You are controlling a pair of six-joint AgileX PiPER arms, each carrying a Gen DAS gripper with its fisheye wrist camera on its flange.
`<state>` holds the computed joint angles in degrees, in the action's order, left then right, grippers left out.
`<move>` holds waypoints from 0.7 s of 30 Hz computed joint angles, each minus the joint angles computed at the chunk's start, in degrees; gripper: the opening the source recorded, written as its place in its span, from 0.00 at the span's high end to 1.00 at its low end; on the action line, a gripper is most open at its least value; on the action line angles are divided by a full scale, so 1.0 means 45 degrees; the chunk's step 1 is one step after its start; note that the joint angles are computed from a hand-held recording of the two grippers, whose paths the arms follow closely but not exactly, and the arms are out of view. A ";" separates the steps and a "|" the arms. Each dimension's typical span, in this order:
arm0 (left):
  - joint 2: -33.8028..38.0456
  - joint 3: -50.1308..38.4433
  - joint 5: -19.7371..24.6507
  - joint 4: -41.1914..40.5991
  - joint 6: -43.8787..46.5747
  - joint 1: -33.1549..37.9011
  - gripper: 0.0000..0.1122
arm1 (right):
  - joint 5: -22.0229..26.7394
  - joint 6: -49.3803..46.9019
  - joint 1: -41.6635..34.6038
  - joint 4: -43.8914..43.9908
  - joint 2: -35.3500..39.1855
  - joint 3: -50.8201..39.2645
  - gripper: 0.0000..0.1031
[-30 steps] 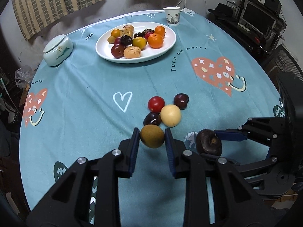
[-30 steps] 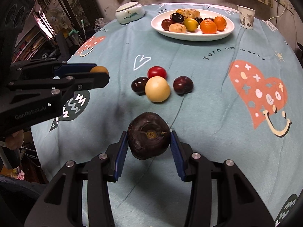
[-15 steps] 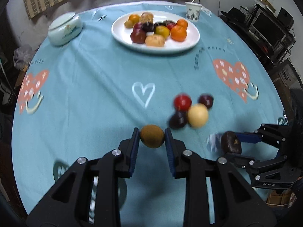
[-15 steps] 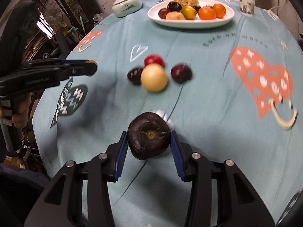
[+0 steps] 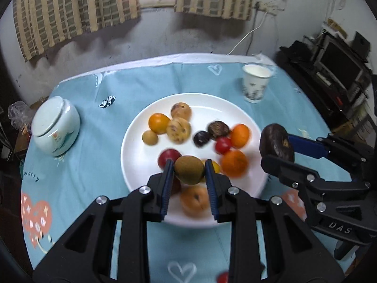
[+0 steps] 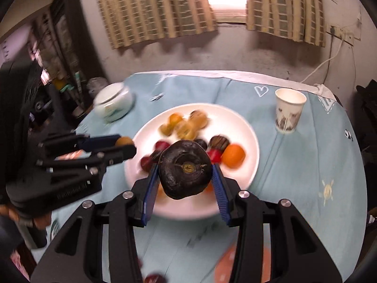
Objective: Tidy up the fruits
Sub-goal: 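Carry the dark plum and the small brown fruit over the plate, then open both grippers to drop the fruits onto the plate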
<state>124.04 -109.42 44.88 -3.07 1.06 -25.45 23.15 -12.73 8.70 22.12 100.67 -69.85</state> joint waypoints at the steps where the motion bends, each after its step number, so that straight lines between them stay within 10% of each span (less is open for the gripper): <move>1: 0.0568 -0.0811 0.0313 0.0183 -0.0174 0.0009 0.76 | 0.0128 -0.0049 -0.0116 0.0094 0.0546 -0.0550 0.56; 10: 0.3770 -0.5221 0.2030 0.1179 -0.0524 0.0113 0.58 | 0.1691 0.1127 -0.0386 -0.1387 0.4442 -0.5038 0.51; 12: 0.3891 -0.5378 0.2127 0.0928 -0.0510 0.0323 0.49 | 0.1620 0.1718 -0.0382 -0.2145 0.4638 -0.5339 0.34; 21: 0.0694 -0.2388 0.0472 0.0338 -0.0860 0.0928 0.42 | 0.1101 0.1563 -0.0691 -0.1632 0.2113 -0.4123 0.34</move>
<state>127.16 -120.17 47.00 -1.55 -2.81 -21.27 28.11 -5.69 5.59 14.78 110.18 -88.40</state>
